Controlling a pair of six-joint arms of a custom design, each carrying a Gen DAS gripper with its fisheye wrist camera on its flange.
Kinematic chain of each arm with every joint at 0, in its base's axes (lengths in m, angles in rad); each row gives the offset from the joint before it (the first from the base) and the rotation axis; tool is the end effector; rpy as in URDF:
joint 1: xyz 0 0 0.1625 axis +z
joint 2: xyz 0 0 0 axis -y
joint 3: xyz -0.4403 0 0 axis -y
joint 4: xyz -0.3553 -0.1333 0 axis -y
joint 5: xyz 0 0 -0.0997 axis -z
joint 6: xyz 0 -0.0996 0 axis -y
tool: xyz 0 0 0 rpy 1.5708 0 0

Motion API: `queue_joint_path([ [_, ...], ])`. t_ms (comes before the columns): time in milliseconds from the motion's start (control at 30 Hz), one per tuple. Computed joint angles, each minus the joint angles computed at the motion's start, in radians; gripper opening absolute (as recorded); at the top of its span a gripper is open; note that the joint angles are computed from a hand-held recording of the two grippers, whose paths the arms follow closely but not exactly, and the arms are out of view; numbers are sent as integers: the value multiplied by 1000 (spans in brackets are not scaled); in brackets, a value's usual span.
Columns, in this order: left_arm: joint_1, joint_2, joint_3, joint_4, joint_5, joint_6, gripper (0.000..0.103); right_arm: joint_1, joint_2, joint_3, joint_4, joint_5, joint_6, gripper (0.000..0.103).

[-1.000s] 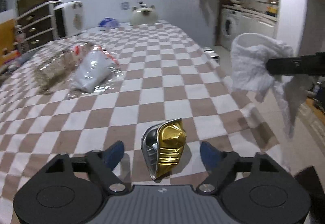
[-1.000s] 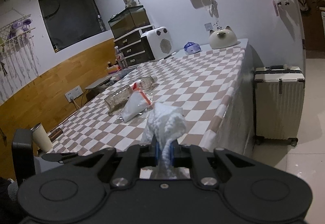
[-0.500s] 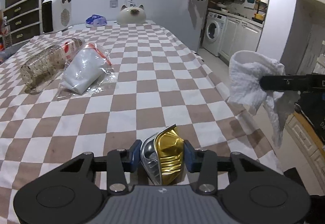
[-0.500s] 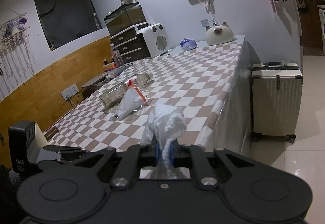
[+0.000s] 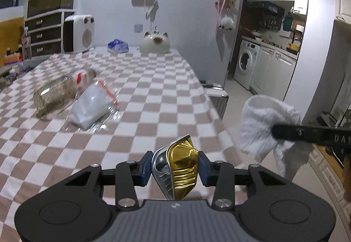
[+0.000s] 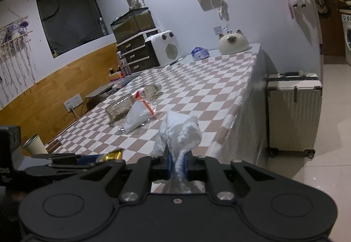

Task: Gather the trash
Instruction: 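Lift the gold can and white towel and carry them toward the trash bin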

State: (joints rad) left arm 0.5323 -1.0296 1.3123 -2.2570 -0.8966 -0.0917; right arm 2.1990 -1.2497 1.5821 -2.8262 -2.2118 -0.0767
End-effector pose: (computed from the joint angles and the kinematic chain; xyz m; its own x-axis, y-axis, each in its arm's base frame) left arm -0.4956 -0.5188 0.4084 -0.6777 0.5037 -0.5358 0.7335 0.5150 -0.4436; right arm 0.4115 -0.4410 0.4957 -0.8988 -0.1224 0.4209 -0.4248 0.4803 -0.7674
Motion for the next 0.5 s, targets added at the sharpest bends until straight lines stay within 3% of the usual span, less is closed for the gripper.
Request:
queue_joint_path([
  [500, -86, 153, -47, -101, 19, -3, 43, 20, -125, 87, -91, -185, -56, 11],
])
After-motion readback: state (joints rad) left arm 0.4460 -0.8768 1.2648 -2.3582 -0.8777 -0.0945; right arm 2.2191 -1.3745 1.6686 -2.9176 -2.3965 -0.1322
